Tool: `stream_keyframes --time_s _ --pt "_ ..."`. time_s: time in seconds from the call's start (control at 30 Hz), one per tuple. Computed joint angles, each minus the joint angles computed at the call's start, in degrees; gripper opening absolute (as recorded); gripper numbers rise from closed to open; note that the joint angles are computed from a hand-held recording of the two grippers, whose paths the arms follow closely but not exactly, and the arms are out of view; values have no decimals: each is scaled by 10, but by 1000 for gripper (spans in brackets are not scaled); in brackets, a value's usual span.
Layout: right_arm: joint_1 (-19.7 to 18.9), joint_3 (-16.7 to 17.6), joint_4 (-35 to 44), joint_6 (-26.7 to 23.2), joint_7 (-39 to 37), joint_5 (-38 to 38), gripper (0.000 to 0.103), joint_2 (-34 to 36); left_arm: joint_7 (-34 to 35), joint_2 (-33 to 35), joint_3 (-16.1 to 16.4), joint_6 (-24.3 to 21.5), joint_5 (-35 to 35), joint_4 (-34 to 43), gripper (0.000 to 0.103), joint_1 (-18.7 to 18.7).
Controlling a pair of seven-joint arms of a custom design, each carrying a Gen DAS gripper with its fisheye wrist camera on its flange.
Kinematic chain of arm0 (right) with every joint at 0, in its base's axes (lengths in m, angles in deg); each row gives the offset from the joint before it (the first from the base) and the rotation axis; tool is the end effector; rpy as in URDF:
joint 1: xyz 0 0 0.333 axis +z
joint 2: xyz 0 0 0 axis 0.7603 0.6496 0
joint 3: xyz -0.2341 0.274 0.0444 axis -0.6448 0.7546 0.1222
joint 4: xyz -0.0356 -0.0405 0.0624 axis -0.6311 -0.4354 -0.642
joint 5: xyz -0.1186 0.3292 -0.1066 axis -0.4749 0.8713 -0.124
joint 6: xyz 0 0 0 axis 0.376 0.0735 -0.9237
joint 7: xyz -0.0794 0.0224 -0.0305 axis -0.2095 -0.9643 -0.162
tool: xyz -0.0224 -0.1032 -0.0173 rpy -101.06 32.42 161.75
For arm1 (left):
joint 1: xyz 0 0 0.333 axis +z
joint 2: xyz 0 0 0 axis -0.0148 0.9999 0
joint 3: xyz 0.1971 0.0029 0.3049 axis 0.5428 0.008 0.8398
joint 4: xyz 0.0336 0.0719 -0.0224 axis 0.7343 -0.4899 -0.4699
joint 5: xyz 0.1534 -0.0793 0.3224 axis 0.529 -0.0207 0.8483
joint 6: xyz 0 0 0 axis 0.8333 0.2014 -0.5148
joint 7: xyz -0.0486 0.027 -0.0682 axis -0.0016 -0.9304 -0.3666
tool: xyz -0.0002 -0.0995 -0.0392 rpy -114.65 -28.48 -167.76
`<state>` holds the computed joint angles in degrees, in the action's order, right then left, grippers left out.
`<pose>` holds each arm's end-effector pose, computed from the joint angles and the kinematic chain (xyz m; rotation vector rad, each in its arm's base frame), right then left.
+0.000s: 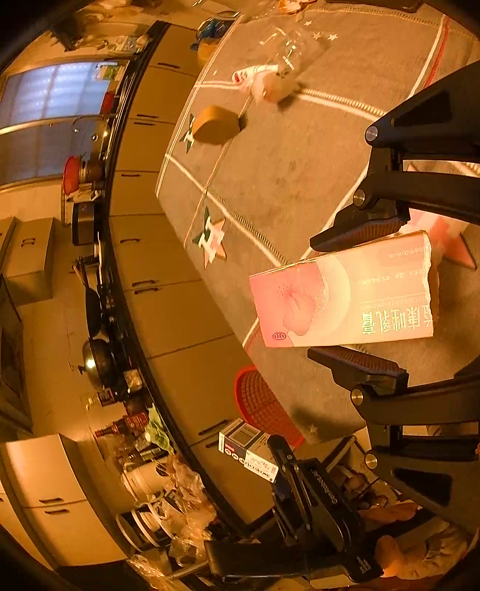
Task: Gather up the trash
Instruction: 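Carry the white box and pink box over the red wastebasket, then open both tools to drop the two boxes into the wastebasket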
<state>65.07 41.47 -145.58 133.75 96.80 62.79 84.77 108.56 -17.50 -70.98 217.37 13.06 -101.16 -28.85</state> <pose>0.5336 0.1732 0.5288 -1.7484 1.5805 -0.5594 0.5180 -0.4105 0.5381 -1.6326 1.8115 -0.7596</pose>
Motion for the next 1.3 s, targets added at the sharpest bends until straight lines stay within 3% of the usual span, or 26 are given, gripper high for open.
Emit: stream_keyframes --time_s 0.47,0.73,1.03,1.3 --pt "48 1 122 -57 -68 65 56 90 -24 -15 15 19 -5 -44 34 46" --pt "63 13 232 -106 -128 116 56 168 8 1 26 39 -34 -39 33 82" --pt "58 44 417 -184 -192 201 56 288 70 48 41 56 -89 4 33 107" --pt "65 48 595 -266 -188 242 57 403 109 76 56 66 -131 34 34 110"
